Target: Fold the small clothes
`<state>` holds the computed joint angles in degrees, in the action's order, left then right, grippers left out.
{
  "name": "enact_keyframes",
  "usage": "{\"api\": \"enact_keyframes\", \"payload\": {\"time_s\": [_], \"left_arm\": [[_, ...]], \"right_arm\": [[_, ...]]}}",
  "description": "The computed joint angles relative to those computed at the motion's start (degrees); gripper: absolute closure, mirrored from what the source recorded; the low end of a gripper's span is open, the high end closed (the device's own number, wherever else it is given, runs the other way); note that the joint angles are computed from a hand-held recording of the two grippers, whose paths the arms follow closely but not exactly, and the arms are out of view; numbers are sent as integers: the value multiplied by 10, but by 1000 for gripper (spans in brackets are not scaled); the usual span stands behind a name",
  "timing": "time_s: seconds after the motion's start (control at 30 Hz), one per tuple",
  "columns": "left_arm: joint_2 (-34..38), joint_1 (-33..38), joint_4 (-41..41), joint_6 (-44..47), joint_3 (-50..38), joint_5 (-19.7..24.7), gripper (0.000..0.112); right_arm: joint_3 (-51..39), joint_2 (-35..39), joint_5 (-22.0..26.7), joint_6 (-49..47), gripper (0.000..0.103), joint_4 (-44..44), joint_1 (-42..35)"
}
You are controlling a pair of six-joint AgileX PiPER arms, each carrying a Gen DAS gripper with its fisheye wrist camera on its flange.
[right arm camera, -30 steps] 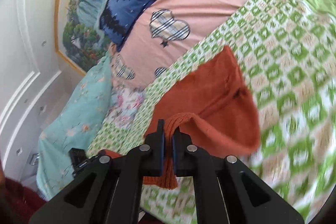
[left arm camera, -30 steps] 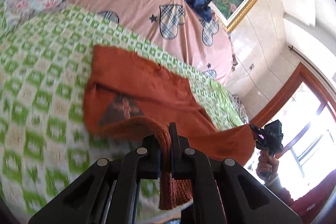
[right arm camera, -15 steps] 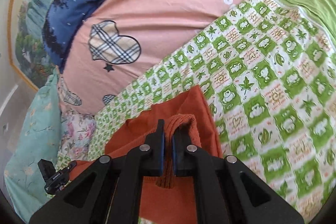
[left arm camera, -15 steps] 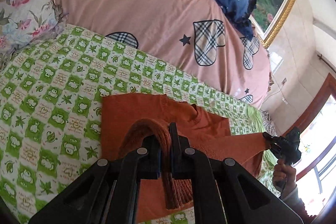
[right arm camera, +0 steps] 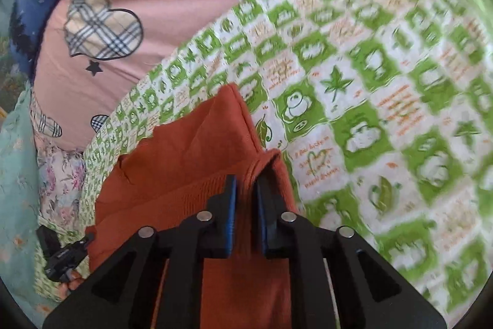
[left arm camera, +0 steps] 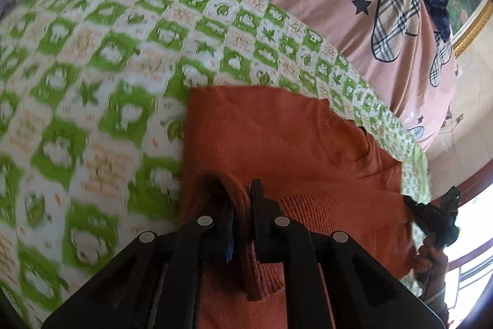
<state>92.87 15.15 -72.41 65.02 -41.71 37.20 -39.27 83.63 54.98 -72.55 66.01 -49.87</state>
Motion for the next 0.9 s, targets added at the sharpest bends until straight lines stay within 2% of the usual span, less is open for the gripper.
{"api": "enact_keyframes", "payload": {"time_s": [0.07, 0.1, 0.13, 0.2, 0.3, 0.37, 0.4, 0.5, 0.53, 0.57, 0.63, 0.67, 0.73, 0.77, 0.83, 0.9], "left_arm": [[-46, 22, -25, 43, 56, 31, 89], [-75, 25, -25, 50, 83, 39, 77], [-105, 23, -28, 58, 111, 47, 72], [-153, -14, -42, 74, 162, 46, 71], [-160, -120, -70, 69, 183, -3, 71], [-139, -186, -83, 63, 170, -63, 69], [-122, -200, -76, 56, 152, -79, 69], [-63, -185, -21, 3, 72, -87, 77], [-45, -175, 8, -29, 39, -96, 77], [-29, -168, 47, -78, 5, -120, 77], [-15, -149, 110, -157, -36, -145, 75], [-12, -126, 119, -175, -51, -133, 75], [-21, -79, 76, -142, -54, -85, 75], [-43, -63, 43, -105, -33, -78, 72], [-91, -56, 22, -74, 16, -92, 57], [-132, -50, -12, -32, 69, -86, 57]], "right_arm": [[30, -45, 55, -54, 83, -11, -11], [39, -58, 72, -70, 82, -36, 16], [44, -66, 67, -67, 82, -62, 55], [56, -79, 9, -44, 82, -112, 162], [47, -60, -98, 13, 82, -170, 279], [14, -36, -127, 48, 82, -175, 296], [-12, -25, -165, 92, 82, -198, 312], [-69, 6, -252, 201, 82, -220, 309], [-82, 13, -262, 230, 81, -217, 294], [-94, 18, -250, 237, 81, -191, 267], [-90, 9, -187, 187, 81, -106, 207], [-80, 0, -171, 160, 81, -79, 191], [-33, -37, -145, 102, 80, -46, 166], [-14, -49, -133, 89, 79, -38, 161], [30, -70, -100, 61, 79, -32, 144], [69, -88, -87, 35, 79, -20, 137]]}}
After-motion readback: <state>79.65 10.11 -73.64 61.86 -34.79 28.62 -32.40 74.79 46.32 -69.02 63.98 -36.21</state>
